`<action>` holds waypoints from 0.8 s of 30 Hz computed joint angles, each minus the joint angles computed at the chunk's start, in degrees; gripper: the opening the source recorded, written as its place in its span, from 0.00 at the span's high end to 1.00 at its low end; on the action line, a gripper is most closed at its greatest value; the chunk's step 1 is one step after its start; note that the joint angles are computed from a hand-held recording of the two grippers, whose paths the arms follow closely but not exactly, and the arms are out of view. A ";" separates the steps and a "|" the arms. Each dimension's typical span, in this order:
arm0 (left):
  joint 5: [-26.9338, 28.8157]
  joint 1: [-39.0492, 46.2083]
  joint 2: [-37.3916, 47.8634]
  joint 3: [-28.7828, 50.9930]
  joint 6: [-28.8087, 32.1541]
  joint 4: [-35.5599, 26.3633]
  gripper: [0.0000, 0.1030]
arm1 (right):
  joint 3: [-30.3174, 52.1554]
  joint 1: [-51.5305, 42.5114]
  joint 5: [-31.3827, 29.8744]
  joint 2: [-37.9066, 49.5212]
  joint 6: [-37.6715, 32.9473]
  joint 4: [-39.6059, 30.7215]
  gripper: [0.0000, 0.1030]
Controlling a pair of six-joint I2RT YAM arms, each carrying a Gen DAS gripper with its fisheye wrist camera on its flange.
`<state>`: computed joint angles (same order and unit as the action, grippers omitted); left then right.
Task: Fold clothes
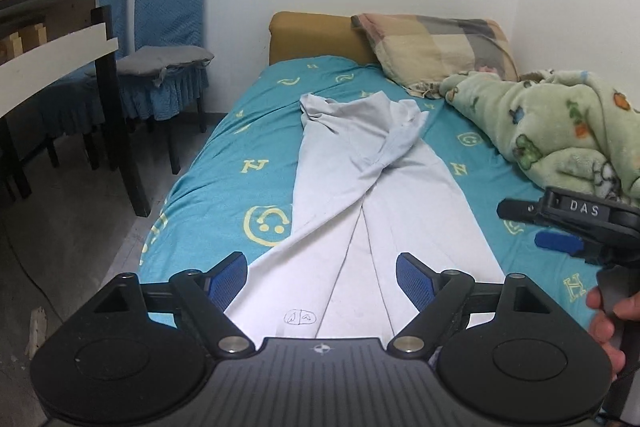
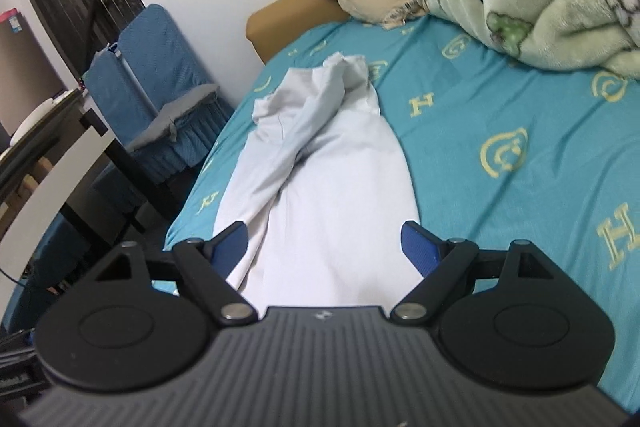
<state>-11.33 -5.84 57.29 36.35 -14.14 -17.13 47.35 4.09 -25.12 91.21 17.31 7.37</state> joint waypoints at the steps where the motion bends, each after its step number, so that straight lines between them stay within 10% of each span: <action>1: 1.16 0.73 -0.78 -0.37 -0.06 0.22 0.19 | -0.57 0.48 0.60 -0.58 0.18 -0.41 0.18; 16: 27.46 30.19 -3.77 4.62 4.85 -4.68 0.17 | -1.70 8.18 -6.00 -1.24 -8.69 -5.76 0.29; 24: 27.30 44.04 4.53 7.46 3.22 0.58 0.20 | 6.52 22.55 -10.27 4.85 -9.76 -13.53 0.32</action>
